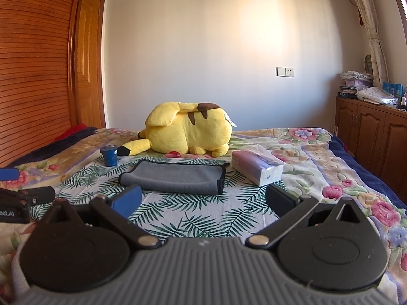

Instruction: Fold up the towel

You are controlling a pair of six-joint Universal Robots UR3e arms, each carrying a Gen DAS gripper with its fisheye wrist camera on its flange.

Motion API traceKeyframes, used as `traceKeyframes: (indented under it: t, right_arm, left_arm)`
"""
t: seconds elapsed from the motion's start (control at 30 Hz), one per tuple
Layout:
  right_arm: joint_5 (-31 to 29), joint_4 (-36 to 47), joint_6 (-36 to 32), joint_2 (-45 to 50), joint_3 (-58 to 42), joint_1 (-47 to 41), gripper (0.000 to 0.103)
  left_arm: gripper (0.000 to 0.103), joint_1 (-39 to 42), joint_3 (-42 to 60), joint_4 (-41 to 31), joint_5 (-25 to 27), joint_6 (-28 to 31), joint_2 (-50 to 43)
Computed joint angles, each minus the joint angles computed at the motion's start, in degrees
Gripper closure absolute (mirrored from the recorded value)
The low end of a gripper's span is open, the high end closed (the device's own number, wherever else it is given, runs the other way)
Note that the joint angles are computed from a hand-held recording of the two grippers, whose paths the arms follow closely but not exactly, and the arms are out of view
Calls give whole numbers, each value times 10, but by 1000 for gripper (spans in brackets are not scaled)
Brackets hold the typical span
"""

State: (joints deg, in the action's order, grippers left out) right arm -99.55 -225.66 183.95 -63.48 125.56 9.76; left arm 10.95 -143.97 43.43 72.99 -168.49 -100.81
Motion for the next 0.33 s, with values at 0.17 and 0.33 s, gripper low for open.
traceKeyframes:
  t: [0.17,0.33]
  right_arm:
    - [1,3,-1,-3,0,-2,0]
    - [2,2,-1,-3,1,-2,0]
  left_arm:
    - [0,0,0,1,0,0,0]
    - [0,-1,0,0,1,0,0]
